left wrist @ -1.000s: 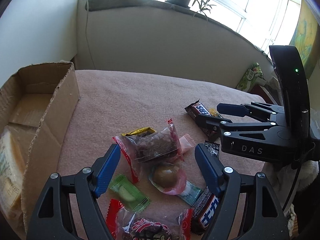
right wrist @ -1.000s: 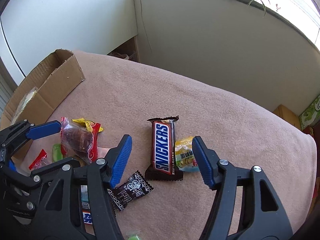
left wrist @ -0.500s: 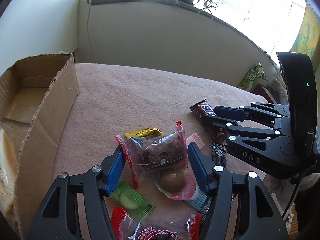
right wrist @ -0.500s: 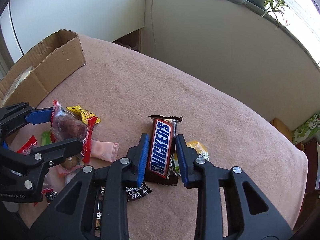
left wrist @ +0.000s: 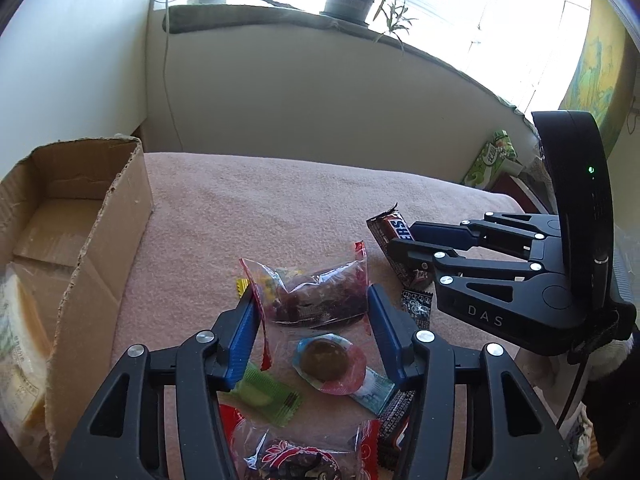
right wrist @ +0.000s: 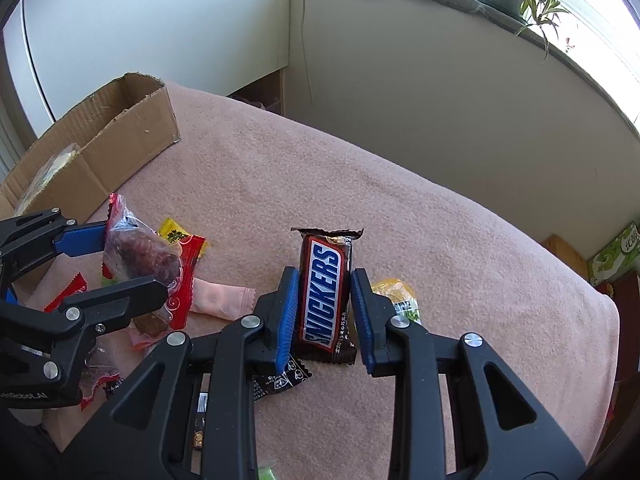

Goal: Organize snacks
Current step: 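Grasp the Snickers bar with the right tool while the left tool grasps the clear chocolate bag, then carry both held snacks into the cardboard box and open both tools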

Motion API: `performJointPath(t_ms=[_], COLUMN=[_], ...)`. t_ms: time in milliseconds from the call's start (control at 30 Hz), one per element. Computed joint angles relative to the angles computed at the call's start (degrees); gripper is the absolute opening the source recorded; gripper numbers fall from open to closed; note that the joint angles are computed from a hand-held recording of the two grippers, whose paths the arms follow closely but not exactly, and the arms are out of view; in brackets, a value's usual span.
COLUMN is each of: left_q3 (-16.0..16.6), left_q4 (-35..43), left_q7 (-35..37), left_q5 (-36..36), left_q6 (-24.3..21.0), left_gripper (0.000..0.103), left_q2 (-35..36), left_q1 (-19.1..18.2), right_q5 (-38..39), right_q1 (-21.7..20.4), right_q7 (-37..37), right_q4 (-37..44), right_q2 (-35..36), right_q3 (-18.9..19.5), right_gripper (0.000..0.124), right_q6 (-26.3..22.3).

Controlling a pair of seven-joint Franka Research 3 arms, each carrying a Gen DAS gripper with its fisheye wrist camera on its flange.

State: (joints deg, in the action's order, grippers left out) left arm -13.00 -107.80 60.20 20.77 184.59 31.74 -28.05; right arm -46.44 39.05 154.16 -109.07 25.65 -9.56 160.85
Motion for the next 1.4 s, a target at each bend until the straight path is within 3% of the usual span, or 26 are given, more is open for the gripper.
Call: performJointPath(t_ms=[133, 300, 500, 700, 1000, 1133, 1400], left_q3=[-2.7, -1.4, -6.0, -7.3, -6.4, -4.3, -2.7], left_q4=[-2.7, -5.5, -7.1, -9.4, -12.0, -13.2, -14.5], left_q7=[0.1, -0.3, -1.3, -3.4, -6.5, -7.0, -8.5], left_q5=[-0.2, -0.4, 1.2, 2.8, 5.5, 4.8, 4.4], left_q6=[3.0, 6.9, 8.9, 11.7, 14.9, 16.3, 18.0], left_gripper=[0.053, 0.053, 0.053, 0.053, 0.053, 0.053, 0.053], left_q2=[-1.6, -3.8, -4.6, -5.9, -8.0, -9.1, -10.0], left_q1=[3.1, 2.5, 8.2, 11.4, 12.9, 12.0, 13.5], right_q5=[-1.5, -3.7, -5.0, -3.7, -2.6, -1.3, 3.1], right_q1=[0.6, 0.2, -0.8, -2.3, -2.2, -1.7, 0.2], right_q7=[1.7, 3.6, 4.3, 5.6, 5.0, 3.3, -1.4], right_q4=[-1.7, -2.2, -1.2, -1.4, 0.5, 3.4, 10.6], right_q2=[-2.1, -4.0, -5.0, -5.8, -6.5, -5.1, -0.7], right_q3=[-0.2, 1.1, 3.5, 4.6, 5.3, 5.8, 5.6], right_gripper=[0.027, 0.027, 0.027, 0.027, 0.027, 0.027, 0.028], right_q6=[-0.1, -0.9, -3.5, -1.1, -1.1, -2.0, -2.9])
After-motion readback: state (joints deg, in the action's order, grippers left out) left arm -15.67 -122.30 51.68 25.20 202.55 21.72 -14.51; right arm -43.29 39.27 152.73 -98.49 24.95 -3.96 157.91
